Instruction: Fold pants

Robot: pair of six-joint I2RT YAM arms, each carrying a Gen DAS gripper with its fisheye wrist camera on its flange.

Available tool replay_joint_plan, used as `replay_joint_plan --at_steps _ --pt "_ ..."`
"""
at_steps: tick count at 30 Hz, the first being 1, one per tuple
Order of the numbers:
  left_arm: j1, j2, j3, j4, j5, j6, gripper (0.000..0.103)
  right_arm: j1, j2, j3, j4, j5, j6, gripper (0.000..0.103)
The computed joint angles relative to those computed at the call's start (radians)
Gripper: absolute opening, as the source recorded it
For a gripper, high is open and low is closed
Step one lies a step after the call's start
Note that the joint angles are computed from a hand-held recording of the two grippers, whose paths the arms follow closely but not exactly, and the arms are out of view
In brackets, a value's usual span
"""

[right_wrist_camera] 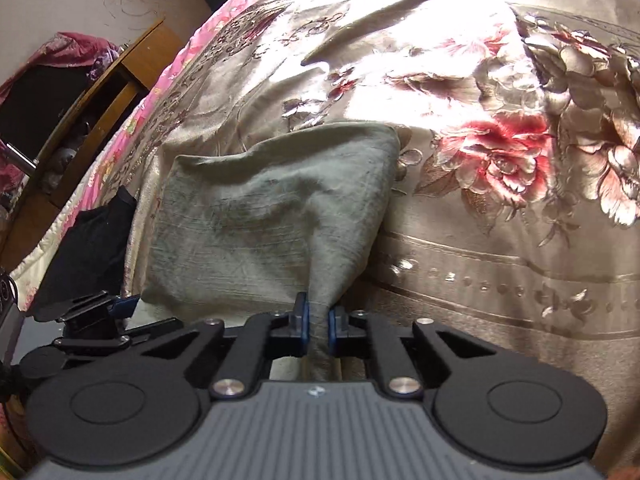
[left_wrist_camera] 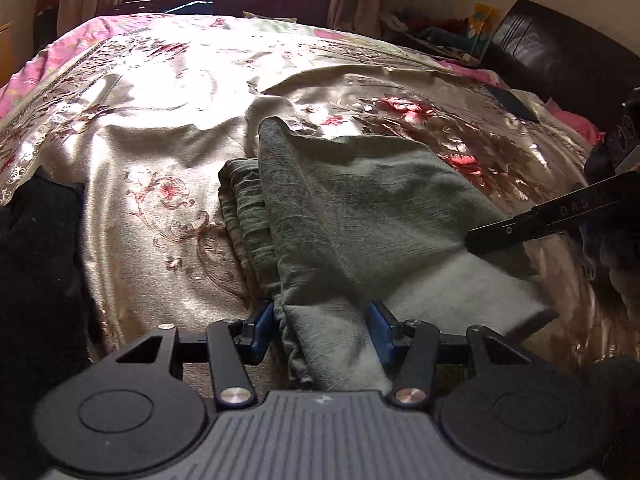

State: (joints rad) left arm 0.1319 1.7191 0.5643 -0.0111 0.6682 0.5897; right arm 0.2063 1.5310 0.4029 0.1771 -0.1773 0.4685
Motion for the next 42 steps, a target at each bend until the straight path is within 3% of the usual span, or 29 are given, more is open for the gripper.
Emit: replay_joint_plan --at_steps 3,6,7,9,11,12,14,17,18,19,20,22,27,31,35,38,42 --pt "-0.013 -0.085 -0.052 0.005 -0.009 -0.043 0.062 0.05 -0.11 0.009 -0.115 0.145 0.011 0.017" --pt "-0.009 -0.195 -0.127 0.049 -0.031 -0.098 0.062 0.158 -0.174 0.046 -0.141 0.287 0.046 0.019" --pt "-0.001 -0.221 -0.145 0.051 -0.024 -0.106 0.062 0.186 -0.167 0.068 -0.122 0.27 0.05 0.019" --pt "0.004 -0.265 -0.18 0.061 -0.022 -0.122 0.062 0.244 -0.085 0.145 -0.094 0.254 0.066 0.024" --pt "-0.009 -0.283 -0.205 0.083 -0.038 -0.143 0.062 0.3 0.053 0.261 -0.094 0.269 0.04 0.041" --pt "-0.023 -0.275 -0.212 0.1 -0.057 -0.16 0.062 0.326 0.135 0.326 -0.1 0.291 0.033 0.042" --pt "-0.043 -0.25 -0.217 0.131 -0.083 -0.186 0.062 0.354 0.302 0.474 -0.139 0.292 0.059 0.041" --pt "-0.05 -0.229 -0.222 0.156 -0.092 -0.202 0.061 0.362 0.425 0.594 -0.189 0.3 0.093 0.039" --pt "-0.038 -0.228 -0.22 0.15 -0.073 -0.195 0.058 0.364 0.445 0.617 -0.211 0.321 0.095 0.034" --pt "-0.024 -0.228 -0.219 0.145 -0.052 -0.185 0.049 0.363 0.456 0.633 -0.232 0.336 0.096 0.015" --pt "-0.007 -0.229 -0.217 0.139 -0.03 -0.177 0.045 0.354 0.451 0.633 -0.25 0.33 0.103 0.005" --pt "0.034 -0.228 -0.204 0.103 0.022 -0.157 0.034 0.342 0.404 0.604 -0.253 0.317 0.121 0.003" --pt "0.132 -0.259 -0.191 0.012 0.122 -0.11 0.03 0.426 0.309 0.604 -0.302 0.418 0.082 0.004" --pt "0.143 -0.233 -0.175 -0.015 0.104 -0.098 0.03 0.45 0.427 0.682 -0.294 0.397 0.073 0.004" --pt "0.116 -0.176 -0.132 -0.032 0.039 -0.15 0.03 0.421 0.567 0.74 -0.251 0.343 0.095 0.009" --pt "0.158 -0.164 -0.112 -0.072 0.056 -0.13 0.033 0.401 0.529 0.684 -0.182 0.3 0.104 0.013" --pt "0.207 -0.198 -0.115 -0.1 0.047 -0.094 0.034 0.412 0.361 0.524 -0.086 0.33 0.127 0.019"
